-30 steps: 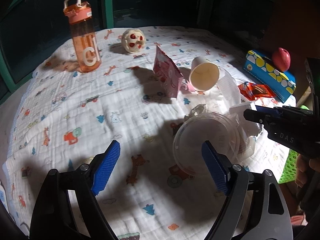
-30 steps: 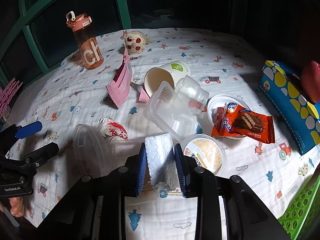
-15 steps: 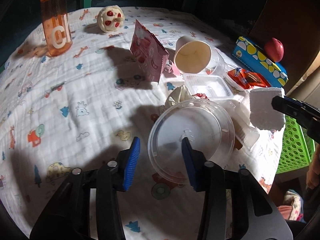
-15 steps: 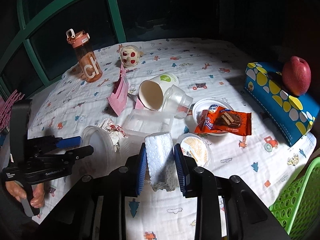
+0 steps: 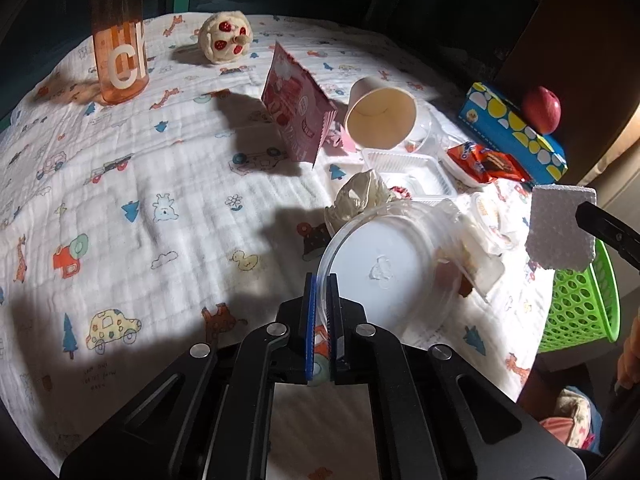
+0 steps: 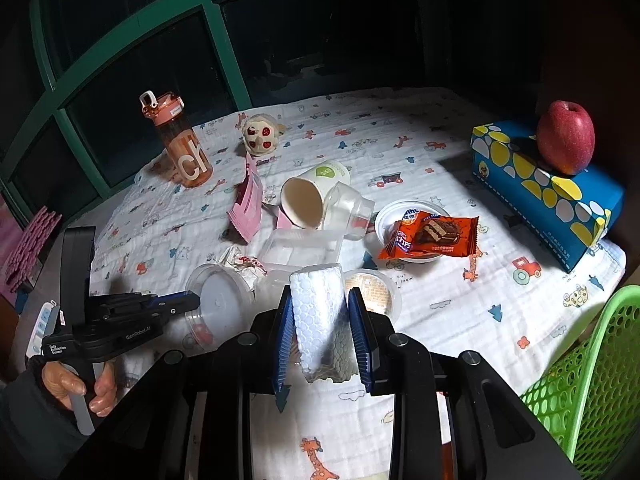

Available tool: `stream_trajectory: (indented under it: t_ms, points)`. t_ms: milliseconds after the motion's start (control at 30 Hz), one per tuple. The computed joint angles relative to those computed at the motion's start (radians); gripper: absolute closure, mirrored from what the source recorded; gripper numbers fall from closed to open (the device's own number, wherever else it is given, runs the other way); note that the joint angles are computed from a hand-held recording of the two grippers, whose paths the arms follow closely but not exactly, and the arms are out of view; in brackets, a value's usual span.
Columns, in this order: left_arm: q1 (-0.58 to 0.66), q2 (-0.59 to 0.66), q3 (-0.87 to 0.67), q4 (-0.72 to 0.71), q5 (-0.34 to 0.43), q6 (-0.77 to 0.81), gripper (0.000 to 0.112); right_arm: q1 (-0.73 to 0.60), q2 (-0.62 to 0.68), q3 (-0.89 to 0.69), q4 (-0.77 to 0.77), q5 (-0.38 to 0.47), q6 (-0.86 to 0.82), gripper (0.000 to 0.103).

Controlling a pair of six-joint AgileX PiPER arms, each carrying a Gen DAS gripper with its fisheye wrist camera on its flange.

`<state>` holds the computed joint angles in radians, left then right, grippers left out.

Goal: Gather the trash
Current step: 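Carry the foam block to the green basket and release it with the right gripper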

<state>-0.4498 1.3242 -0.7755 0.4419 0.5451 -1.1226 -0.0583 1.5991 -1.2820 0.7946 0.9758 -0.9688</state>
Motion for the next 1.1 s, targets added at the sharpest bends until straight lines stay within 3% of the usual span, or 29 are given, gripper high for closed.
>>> stream_trajectory:
  t_ms: [300,433,633,833,1000,1067,1100]
  points:
    - [-0.144,-0.095,-0.048,0.1,0.148,-0.125,0.111,-0.229,-0.06,0.029,0.09,0.115,-0.089,0.076]
    - [-0.226,-0.079,-0.128,0.143,0.203,-0.15,0.111,-0.373,-0.053,0.024,0.108,0.133,-0.13,0.076]
    - [-0.299,0.055,-0.331,0.132,0.205,-0.071,0.111,-0.522,0.021,-0.048,0.073,0.121,-0.115,0.076]
    - [-0.311,0.247,-0.578,0.02,0.183,0.094,0.111,-0.595,0.133,-0.124,-0.001,0.068,-0.088,0.076]
    - [-0.329,0.423,-0.822,-0.074,0.229,0.241,0.111,-0.637,0.23,-0.193,-0.051,0.076,-0.057,0.075]
    - [-0.336,0.491,-0.92,-0.112,0.253,0.297,0.111,-0.653,0.258,-0.214,-0.048,0.09,-0.063,0.07]
    - [-0.342,0.527,-0.973,-0.127,0.272,0.324,0.111,-0.666,0.267,-0.219,-0.038,0.09,-0.064,0.059]
